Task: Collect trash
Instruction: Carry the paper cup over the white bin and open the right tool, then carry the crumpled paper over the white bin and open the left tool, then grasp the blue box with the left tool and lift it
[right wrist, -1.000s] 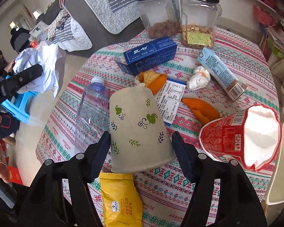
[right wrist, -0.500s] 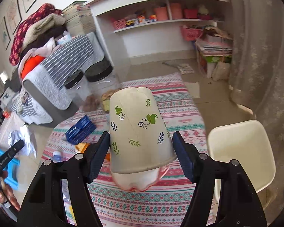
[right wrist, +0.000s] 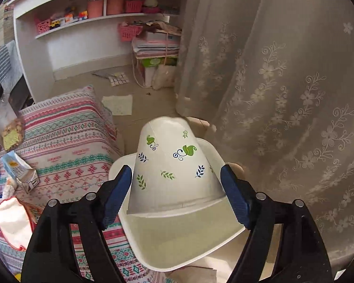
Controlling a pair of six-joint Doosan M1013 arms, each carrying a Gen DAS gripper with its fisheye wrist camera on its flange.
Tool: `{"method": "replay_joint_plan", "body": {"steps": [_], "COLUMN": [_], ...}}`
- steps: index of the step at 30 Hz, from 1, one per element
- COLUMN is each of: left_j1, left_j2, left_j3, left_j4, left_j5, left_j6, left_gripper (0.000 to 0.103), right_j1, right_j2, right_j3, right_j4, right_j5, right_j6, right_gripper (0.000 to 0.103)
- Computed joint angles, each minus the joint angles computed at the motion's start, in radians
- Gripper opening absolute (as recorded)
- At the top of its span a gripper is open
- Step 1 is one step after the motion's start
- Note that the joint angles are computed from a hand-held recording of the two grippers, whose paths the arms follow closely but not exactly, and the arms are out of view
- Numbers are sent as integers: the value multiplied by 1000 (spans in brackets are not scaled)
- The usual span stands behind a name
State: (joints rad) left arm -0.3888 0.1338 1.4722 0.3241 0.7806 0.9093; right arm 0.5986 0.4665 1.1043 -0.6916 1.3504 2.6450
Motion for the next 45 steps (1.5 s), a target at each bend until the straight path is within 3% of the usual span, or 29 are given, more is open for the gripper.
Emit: {"method": "replay_joint_plan", "body": {"steps": [1, 4, 8, 13, 20, 23, 28, 30, 34, 42, 45], "left_j1": [-6, -31, -54, -87, -123, -130, -152, -154, -162, -125, -94], "left_j2": [6, 27, 69, 148, 281, 344, 408, 420, 424, 337, 293], "left_j3": [-8, -38, -101, -217, -396, -476, -554, -563, -568, -466, -412], "left_j4": [-11, -24, -136, -304, -534, -599, -630, -666, -657, -543, -475], "left_j5": [1, -2, -11, 21, 170, 267, 363, 380, 391, 291, 257], "left_j6": [13, 35, 107, 230, 379, 421, 476, 505, 499, 441, 403], "left_gripper": [19, 19, 19, 19, 19, 20, 22, 23, 52, 53, 58], "right_j1": [-6, -17, -42, -41, -37, -45, -51, -52, -54, -43, -31], "right_j2": [-6, -37, -93, -142, -197, -223, -238, -240, -243, -224, -206], "right_j3": [8, 40, 87, 134, 208, 249, 284, 291, 298, 275, 252], "right_j4": [10, 27, 96, 38, -12, 48, 96, 97, 103, 110, 126], "right_j5": [0, -50, -136, -155, -164, -208, -230, -230, -231, -241, -247], "right_j6": [9, 85, 179, 248, 357, 408, 457, 463, 476, 404, 336], "right_gripper": [92, 96, 96, 96, 96, 96, 96, 96, 96, 96, 96]}}
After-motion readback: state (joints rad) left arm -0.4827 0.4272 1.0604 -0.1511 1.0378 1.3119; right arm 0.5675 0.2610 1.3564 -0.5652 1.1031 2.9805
